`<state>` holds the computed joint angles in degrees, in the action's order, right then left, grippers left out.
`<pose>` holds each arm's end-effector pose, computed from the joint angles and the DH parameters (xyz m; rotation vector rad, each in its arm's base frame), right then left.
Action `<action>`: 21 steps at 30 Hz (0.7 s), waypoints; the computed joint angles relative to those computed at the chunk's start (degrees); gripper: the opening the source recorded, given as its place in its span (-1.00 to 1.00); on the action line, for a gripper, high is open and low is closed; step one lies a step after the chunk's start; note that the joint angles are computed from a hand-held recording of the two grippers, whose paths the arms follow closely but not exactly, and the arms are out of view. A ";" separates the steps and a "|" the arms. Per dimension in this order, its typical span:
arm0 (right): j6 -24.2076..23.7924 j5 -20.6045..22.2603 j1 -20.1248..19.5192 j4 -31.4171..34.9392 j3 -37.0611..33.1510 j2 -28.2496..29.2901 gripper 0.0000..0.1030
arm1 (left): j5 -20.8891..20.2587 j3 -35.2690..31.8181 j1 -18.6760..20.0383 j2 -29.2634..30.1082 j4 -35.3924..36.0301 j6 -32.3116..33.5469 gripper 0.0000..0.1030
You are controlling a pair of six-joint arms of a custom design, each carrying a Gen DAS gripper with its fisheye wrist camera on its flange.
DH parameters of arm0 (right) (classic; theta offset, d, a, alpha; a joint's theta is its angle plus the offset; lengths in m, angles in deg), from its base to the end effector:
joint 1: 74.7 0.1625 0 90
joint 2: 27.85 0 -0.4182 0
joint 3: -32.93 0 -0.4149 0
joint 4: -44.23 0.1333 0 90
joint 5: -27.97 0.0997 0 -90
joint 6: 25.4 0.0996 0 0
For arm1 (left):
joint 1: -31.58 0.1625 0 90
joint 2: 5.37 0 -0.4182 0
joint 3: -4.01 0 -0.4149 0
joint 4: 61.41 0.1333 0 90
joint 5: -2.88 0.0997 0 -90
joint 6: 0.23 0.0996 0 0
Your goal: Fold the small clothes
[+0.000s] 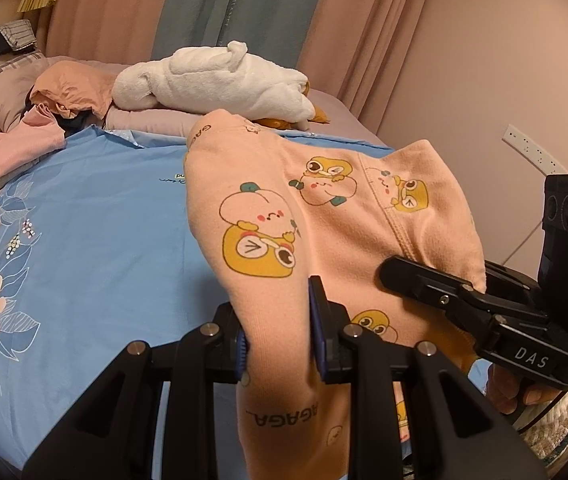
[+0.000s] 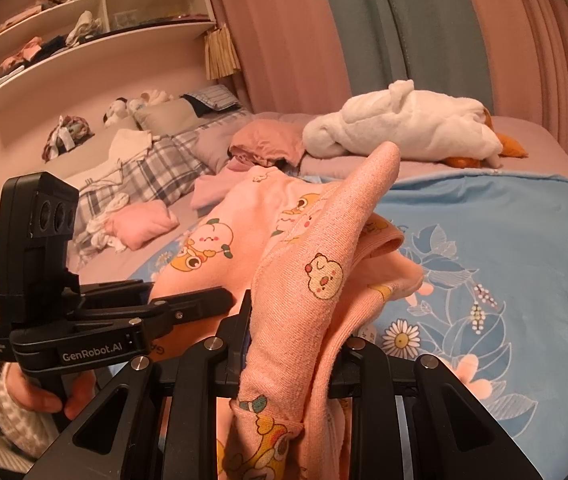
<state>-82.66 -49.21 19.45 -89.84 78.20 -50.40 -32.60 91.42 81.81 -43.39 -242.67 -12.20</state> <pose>0.2199 -0.8835 0.1085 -1.6062 2.5787 -0.6647 -0.2909 -0.6847 0.1286 0.1107 2.3057 -1.2888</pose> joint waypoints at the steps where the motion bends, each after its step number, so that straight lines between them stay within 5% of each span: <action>1: 0.05 -0.09 0.06 0.18 -0.34 0.23 -0.48 | 0.03 0.01 0.04 0.00 0.00 -0.05 -0.51; 21: 0.93 -1.44 0.85 1.38 -3.20 2.80 -0.48 | -0.13 -0.62 1.89 -0.01 1.29 -0.83 -0.51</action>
